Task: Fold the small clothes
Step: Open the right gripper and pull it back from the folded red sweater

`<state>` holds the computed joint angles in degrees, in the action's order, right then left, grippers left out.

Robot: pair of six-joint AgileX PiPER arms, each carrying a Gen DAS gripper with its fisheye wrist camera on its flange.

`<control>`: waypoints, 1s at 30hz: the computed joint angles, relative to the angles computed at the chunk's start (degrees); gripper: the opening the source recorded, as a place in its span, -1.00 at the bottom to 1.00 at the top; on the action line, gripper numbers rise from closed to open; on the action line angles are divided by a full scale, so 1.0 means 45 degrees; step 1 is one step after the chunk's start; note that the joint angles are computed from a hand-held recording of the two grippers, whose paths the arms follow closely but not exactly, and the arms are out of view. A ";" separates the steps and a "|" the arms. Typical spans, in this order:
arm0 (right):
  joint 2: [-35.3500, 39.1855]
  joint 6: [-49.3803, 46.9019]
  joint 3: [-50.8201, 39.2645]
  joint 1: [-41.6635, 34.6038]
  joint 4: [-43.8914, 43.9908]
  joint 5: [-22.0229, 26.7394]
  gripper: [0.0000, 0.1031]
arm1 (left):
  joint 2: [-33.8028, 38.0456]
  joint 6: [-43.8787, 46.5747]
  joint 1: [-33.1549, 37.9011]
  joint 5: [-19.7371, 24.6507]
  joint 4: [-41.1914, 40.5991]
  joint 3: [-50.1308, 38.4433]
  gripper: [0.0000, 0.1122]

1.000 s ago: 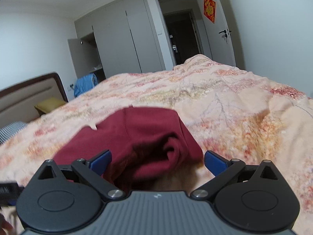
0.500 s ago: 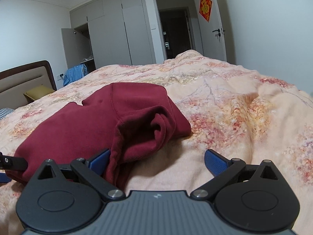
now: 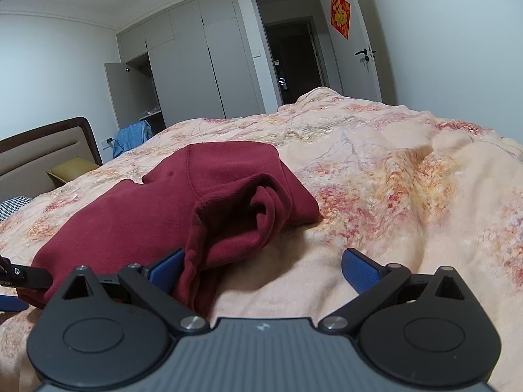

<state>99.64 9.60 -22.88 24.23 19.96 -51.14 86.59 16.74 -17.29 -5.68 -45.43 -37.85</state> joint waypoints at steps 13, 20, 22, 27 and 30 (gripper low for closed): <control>-0.1963 -0.2515 0.0327 -0.0001 0.1330 0.0389 0.99 | 0.0017 -0.2258 0.0097 -0.0080 0.2385 0.0153 0.83; -0.2711 -0.3101 -0.0679 -0.1993 -0.0712 0.2960 0.49 | 0.0035 -0.2002 0.0086 -0.0030 0.2078 0.0105 0.83; -0.2706 -0.2647 -0.1107 -0.2482 -0.2281 0.3837 0.37 | 0.0034 -0.2012 0.0077 -0.0022 0.2070 0.0100 0.83; -0.2162 -0.3494 -0.2002 -0.2323 -0.3224 0.5039 -0.33 | 0.0006 -0.3138 0.0189 0.0114 0.3248 0.0091 0.83; -0.2119 -0.4261 -0.2095 -0.1988 -0.2589 0.5170 -0.63 | 0.0015 -0.4465 0.0278 0.0132 0.4599 0.0111 0.83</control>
<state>90.11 -9.57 -32.31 15.29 8.31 -27.87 86.66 -3.36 -16.04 -5.08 -24.74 -37.35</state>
